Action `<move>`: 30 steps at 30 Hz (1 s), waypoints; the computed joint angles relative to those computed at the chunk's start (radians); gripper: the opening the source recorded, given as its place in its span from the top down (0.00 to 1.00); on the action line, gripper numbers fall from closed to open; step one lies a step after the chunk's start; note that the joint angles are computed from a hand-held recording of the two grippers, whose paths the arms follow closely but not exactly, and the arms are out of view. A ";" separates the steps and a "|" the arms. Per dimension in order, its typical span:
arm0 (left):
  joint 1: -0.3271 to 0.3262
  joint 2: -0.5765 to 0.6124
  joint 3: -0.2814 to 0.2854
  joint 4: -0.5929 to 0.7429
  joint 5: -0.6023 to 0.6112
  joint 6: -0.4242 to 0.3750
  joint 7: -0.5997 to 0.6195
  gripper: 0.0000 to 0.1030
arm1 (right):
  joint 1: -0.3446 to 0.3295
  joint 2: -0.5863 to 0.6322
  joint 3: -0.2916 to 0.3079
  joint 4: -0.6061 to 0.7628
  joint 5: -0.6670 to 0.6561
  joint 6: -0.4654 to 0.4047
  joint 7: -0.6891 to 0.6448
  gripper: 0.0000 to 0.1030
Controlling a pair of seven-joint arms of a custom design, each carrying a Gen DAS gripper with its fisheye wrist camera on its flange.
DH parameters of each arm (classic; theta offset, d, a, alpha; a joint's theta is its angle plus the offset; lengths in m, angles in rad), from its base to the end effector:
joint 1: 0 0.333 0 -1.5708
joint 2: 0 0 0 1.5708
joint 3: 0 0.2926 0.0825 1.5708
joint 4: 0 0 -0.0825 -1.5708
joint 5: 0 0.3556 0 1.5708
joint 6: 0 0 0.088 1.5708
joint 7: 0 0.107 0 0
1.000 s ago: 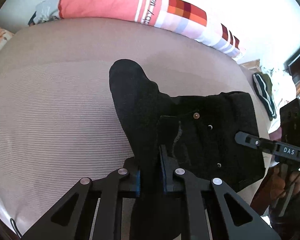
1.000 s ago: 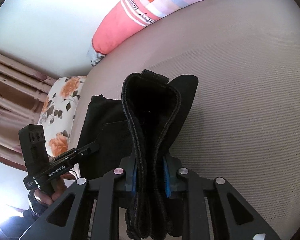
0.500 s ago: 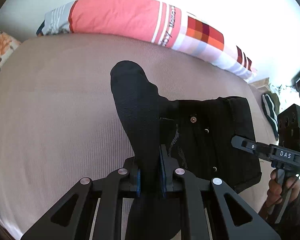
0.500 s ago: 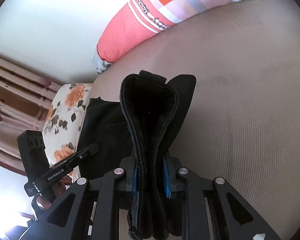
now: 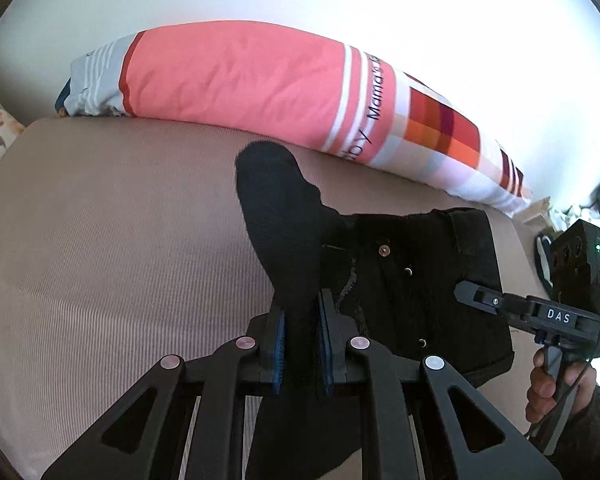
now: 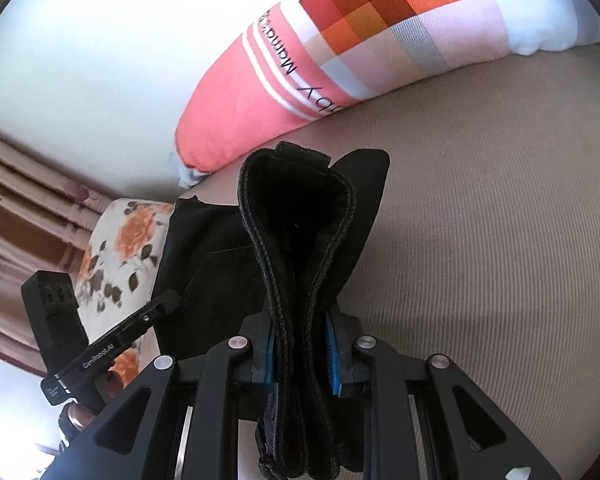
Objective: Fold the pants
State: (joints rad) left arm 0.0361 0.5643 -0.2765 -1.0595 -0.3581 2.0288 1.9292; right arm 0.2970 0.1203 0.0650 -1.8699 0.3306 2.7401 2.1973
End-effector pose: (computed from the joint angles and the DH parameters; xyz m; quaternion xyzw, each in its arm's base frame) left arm 0.6937 -0.1276 0.5524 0.5106 -0.7996 0.3160 0.0033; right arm 0.5773 0.2031 0.5239 -0.4629 0.8008 0.0102 0.3798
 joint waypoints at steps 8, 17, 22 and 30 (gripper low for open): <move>-0.048 0.105 0.036 0.092 0.128 -0.013 -0.059 0.86 | 0.012 0.009 -0.044 -0.038 -0.157 -0.032 0.165 0.77; -0.052 0.049 0.039 -0.055 0.184 0.089 -0.052 0.76 | 0.028 -0.020 -0.044 -0.071 -0.415 -0.129 0.355 0.55; -0.061 -0.008 0.053 -0.129 0.225 0.116 -0.093 0.65 | 0.048 -0.032 -0.026 -0.016 -0.541 -0.254 0.405 0.54; -0.026 -0.282 0.057 -0.501 0.201 0.298 -0.033 0.29 | 0.082 -0.120 0.038 -0.018 -0.794 -0.385 0.614 0.33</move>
